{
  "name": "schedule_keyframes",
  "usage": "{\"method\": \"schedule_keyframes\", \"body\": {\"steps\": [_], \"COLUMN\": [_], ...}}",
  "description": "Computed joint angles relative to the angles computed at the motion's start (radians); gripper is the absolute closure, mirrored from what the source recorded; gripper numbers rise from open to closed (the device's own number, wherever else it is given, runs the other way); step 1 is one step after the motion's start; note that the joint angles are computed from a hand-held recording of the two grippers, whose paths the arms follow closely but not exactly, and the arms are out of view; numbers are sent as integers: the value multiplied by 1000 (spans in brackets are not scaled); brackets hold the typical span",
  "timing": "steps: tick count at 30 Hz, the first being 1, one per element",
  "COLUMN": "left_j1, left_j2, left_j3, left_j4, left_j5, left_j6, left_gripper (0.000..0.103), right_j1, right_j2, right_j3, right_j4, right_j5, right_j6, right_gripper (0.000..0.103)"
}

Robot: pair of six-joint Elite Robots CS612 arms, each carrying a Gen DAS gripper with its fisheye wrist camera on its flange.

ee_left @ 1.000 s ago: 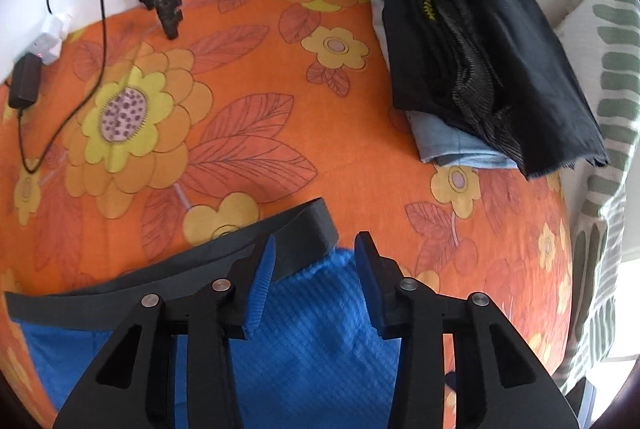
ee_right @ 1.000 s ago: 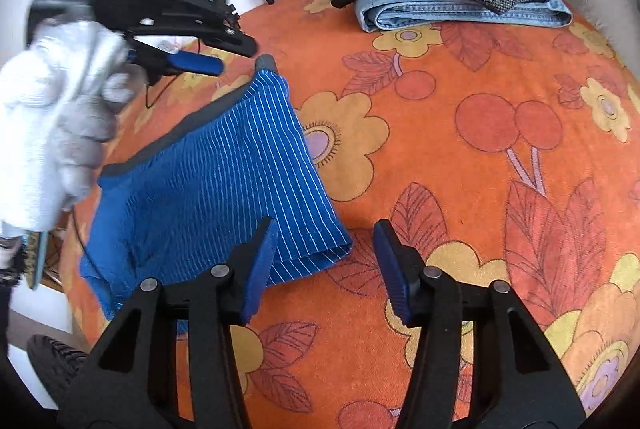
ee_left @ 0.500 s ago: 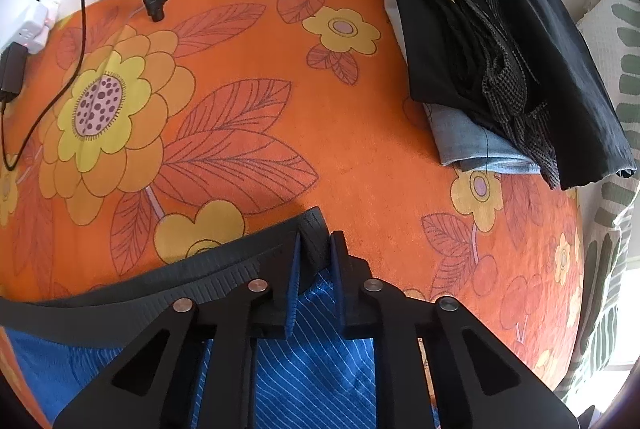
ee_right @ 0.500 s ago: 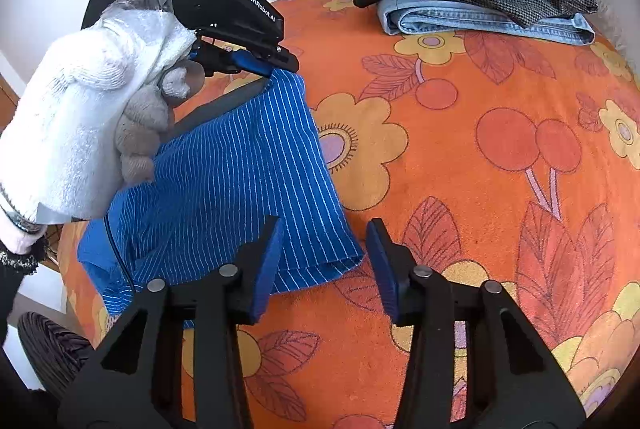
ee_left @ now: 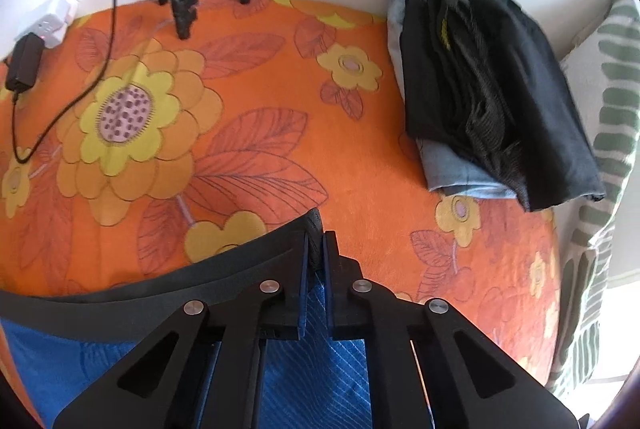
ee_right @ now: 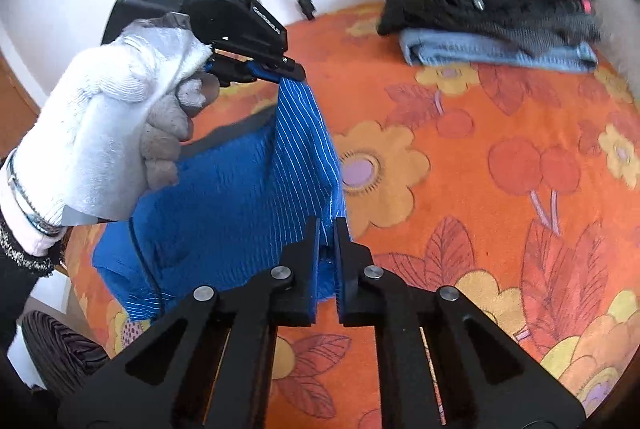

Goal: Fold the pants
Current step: 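Lift the briefs by the waistband with both grippers, letting them hang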

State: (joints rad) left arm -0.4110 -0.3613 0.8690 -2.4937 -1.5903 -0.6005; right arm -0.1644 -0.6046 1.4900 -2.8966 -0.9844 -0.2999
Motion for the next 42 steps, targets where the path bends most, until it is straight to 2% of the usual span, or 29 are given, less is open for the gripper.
{"method": "schedule_keyframes", "body": {"steps": [5, 6, 14, 18, 24, 28, 32, 42], "left_j1": [7, 10, 27, 41, 73, 98, 127, 172], "left_j2": [-71, -74, -191, -247, -316, -334, -328, -290], "left_j3": [118, 121, 327, 428, 580, 650, 691, 704], "left_j4": [-98, -105, -276, -336, -457, -521, -575, -640], "left_j5": [-1, -1, 6, 19, 8, -6, -48, -117], "left_j6": [-19, -19, -56, -70, -90, -113, -139, -125], "left_gripper": [98, 98, 98, 98, 98, 98, 98, 98], "right_j1": [7, 9, 27, 56, 110, 147, 181, 243], "right_j2": [-21, -27, -91, -121, -140, -143, -130, -83], "right_j3": [25, 33, 137, 199, 248, 270, 263, 203], "right_j4": [-32, -36, -104, -175, -170, -185, -176, -131], "right_j5": [34, 46, 148, 175, 206, 207, 191, 149], "right_j6": [-19, -21, -83, -143, -205, -241, -258, -267], "right_gripper": [97, 97, 97, 97, 97, 97, 97, 97]}}
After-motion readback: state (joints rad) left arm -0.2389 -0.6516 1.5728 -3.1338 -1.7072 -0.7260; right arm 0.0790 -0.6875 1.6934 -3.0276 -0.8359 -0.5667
